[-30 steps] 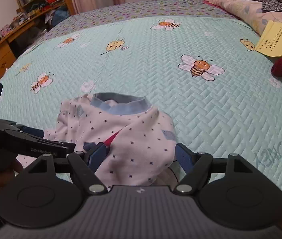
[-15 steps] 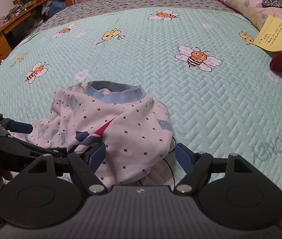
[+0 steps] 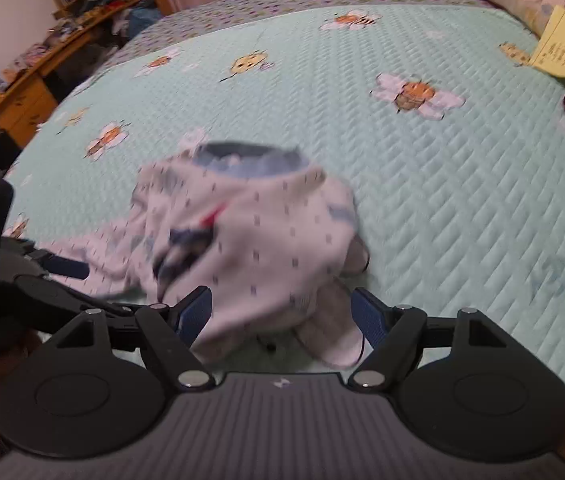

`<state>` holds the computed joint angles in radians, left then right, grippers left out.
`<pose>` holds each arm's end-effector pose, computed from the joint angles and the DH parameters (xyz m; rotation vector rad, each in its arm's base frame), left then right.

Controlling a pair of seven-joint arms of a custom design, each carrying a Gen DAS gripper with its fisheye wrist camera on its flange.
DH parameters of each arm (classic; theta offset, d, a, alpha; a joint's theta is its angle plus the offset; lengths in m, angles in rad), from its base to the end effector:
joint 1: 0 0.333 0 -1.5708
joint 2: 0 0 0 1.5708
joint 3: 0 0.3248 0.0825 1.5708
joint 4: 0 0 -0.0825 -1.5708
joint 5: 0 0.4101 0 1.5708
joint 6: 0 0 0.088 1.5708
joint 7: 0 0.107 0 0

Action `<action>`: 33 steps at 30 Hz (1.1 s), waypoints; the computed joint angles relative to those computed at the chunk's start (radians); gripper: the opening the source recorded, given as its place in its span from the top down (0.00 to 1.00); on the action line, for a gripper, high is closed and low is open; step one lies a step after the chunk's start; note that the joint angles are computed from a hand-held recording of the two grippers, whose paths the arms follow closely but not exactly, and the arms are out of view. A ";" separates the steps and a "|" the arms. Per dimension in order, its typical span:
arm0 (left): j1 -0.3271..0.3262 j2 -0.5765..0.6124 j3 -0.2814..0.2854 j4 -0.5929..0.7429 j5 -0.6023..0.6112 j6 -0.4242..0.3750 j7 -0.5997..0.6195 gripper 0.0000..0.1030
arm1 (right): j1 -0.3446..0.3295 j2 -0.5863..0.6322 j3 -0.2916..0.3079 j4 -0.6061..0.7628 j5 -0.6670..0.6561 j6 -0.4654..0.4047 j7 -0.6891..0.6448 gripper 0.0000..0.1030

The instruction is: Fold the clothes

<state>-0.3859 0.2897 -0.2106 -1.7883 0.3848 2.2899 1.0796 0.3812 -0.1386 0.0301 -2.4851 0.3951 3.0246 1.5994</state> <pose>0.5725 -0.3658 0.4124 -1.6656 2.2895 -0.2173 0.4872 0.1812 0.4057 -1.7552 1.7425 -0.2722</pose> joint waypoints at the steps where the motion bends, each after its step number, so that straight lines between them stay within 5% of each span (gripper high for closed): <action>1: 0.006 -0.004 -0.003 -0.013 -0.012 0.018 0.011 0.10 | 0.035 -0.002 -0.027 -0.011 0.072 0.008 -0.057 0.25; 9: 0.060 0.014 -0.010 0.000 -0.171 0.135 0.041 0.09 | 0.198 -0.001 -0.122 0.012 0.682 0.024 -0.545 0.25; 14: 0.094 0.043 -0.010 0.040 -0.284 0.150 0.040 0.09 | 0.165 0.007 -0.087 0.033 0.825 0.023 -0.652 0.25; 19: 0.063 0.124 0.023 0.139 -0.234 0.085 -0.013 0.09 | 0.114 0.019 -0.049 0.049 0.966 0.028 -0.716 0.25; 23: 0.054 0.197 0.023 0.221 -0.226 0.045 -0.004 0.27 | 0.067 0.028 -0.007 0.056 1.007 0.031 -0.745 0.25; 25: 0.036 0.210 0.033 0.238 -0.197 0.047 -0.013 0.47 | 0.049 0.031 0.008 0.059 1.022 0.033 -0.767 0.25; 26: 0.030 0.208 0.036 0.237 -0.184 0.056 -0.017 0.70 | 0.043 0.032 0.014 0.061 1.035 0.036 -0.780 0.25; 27: 0.030 0.195 0.035 0.221 -0.180 0.079 -0.016 0.77 | 0.038 0.034 0.019 0.063 1.049 0.039 -0.793 0.25; 33: -0.032 0.031 0.109 0.038 0.070 0.269 -0.192 0.81 | 0.015 0.049 0.043 0.086 1.152 0.070 -0.872 0.25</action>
